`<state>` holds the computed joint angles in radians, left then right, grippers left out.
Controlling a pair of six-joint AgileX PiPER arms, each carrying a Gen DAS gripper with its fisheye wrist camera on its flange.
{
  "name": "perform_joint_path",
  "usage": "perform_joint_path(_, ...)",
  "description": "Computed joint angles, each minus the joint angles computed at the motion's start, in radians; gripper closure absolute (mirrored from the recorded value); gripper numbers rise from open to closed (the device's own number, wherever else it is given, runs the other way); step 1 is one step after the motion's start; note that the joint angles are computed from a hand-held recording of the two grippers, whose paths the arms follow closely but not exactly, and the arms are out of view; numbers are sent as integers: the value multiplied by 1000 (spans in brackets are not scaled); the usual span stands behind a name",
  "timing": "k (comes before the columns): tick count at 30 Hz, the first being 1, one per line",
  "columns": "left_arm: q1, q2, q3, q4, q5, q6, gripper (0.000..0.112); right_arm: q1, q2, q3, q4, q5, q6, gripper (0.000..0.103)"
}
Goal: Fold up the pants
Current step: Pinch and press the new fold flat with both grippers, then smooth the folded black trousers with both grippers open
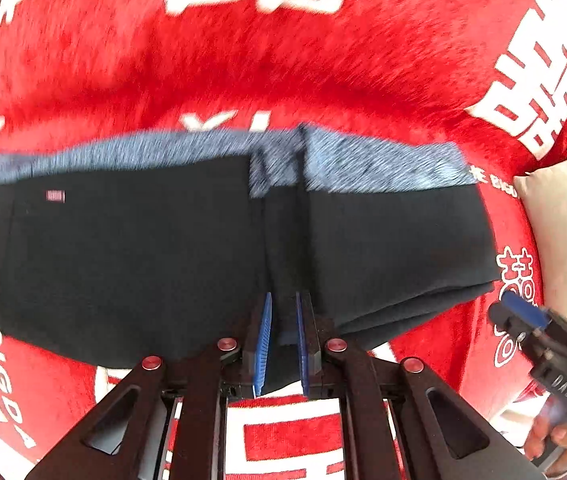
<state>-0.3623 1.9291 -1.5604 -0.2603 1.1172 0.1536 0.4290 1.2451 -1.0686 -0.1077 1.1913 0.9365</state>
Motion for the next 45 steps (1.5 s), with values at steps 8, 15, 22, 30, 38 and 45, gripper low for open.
perform_joint_path(8, -123, 86, -163, 36, -56, -78, 24, -339, 119, -89, 110, -69, -225, 73)
perform_joint_path(15, -196, 213, -275, 161, -22, -189, 24, -444, 299, -196, 144, -123, -350, 74)
perform_joint_path(22, -180, 149, -69, 183, -119, -172, 23, -326, 424, -203, 49, -183, -346, 72)
perform_joint_path(30, -162, 123, -35, 172, -125, -179, 22, -280, 345, -215, 150, -107, -425, 72)
perform_joint_path(38, -101, 100, 30, 107, -138, -178, 14, -218, 134, -77, 99, -18, -242, 53)
perform_joint_path(45, -84, 41, 66, 136, -88, -266, 14, -151, 174, -42, 55, -64, -241, 34)
